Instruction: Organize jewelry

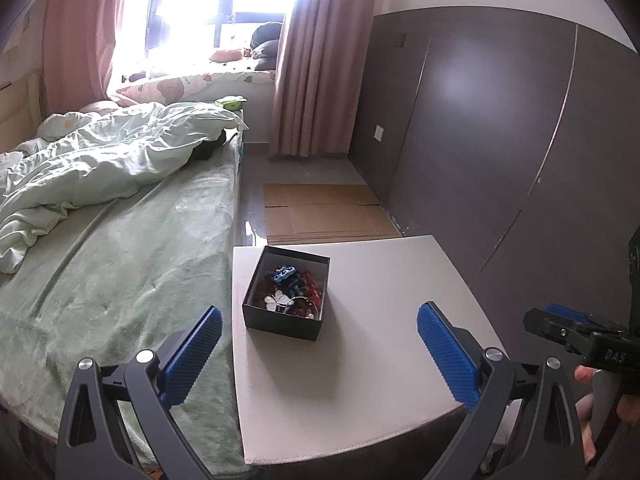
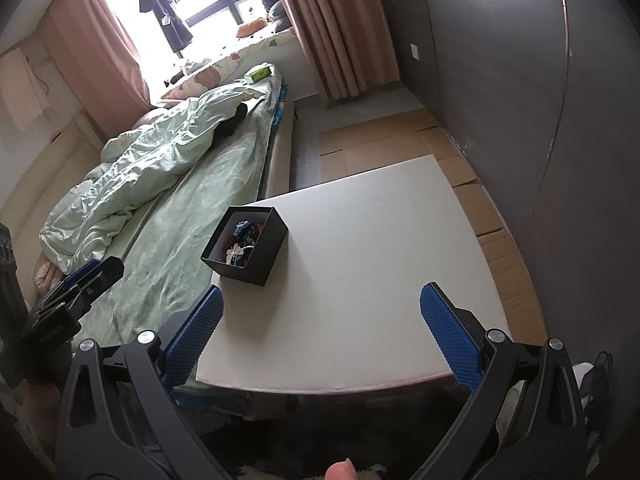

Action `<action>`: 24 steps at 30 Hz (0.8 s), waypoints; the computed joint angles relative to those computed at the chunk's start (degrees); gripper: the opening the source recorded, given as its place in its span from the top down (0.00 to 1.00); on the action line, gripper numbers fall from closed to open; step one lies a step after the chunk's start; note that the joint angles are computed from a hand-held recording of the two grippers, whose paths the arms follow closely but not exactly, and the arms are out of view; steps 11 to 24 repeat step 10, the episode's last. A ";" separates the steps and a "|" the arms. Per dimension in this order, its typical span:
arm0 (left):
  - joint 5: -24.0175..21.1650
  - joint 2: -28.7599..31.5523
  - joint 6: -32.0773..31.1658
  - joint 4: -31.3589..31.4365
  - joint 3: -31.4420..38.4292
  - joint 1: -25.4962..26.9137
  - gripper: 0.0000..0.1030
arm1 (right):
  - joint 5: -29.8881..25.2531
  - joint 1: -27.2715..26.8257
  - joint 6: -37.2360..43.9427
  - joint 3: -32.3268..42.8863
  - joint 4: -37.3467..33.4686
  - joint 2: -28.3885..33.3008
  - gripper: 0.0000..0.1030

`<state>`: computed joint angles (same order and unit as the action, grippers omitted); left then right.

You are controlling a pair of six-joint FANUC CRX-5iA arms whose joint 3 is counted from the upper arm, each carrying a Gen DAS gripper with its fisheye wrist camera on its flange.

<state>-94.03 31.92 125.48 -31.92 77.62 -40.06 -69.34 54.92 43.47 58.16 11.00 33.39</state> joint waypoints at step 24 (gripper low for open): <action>1.49 -0.26 -0.23 2.15 -1.39 1.46 0.08 | 2.33 0.04 -1.41 -0.86 1.69 -0.05 0.05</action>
